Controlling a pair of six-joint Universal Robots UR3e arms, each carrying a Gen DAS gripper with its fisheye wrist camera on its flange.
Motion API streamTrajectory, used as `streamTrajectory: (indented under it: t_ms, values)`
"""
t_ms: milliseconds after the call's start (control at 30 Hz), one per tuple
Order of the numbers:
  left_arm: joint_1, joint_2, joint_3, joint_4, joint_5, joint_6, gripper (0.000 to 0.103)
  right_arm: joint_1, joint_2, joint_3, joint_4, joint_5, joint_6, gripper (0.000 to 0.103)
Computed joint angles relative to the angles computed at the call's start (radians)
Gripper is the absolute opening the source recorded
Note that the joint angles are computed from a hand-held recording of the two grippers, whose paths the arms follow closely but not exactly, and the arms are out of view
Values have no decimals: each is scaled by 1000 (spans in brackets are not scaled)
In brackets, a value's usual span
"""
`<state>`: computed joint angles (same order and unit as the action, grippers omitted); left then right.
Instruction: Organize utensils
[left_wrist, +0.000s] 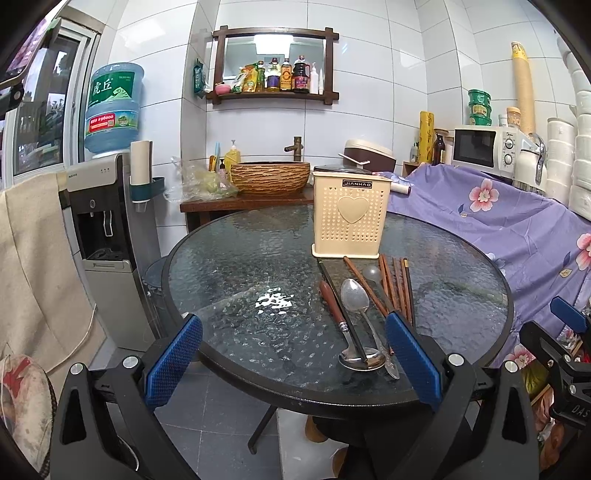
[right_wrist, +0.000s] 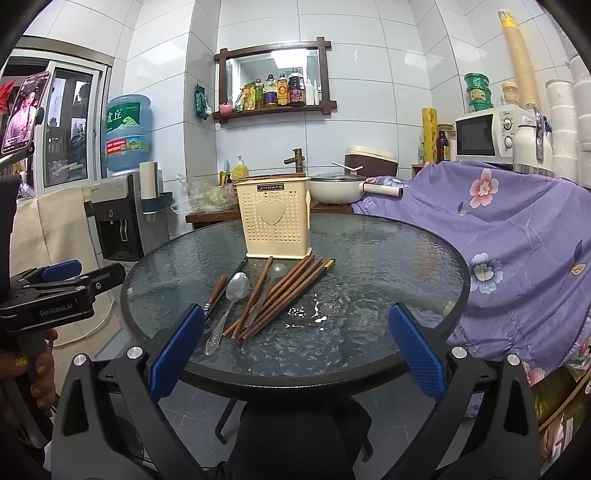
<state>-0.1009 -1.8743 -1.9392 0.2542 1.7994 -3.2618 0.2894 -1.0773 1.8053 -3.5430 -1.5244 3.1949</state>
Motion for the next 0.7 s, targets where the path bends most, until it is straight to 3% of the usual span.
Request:
streamTrajectory:
  t_ms: [700]
  values:
    - [0,-10,0,2,1,1,97,4,1,2,0,-3,2,98]
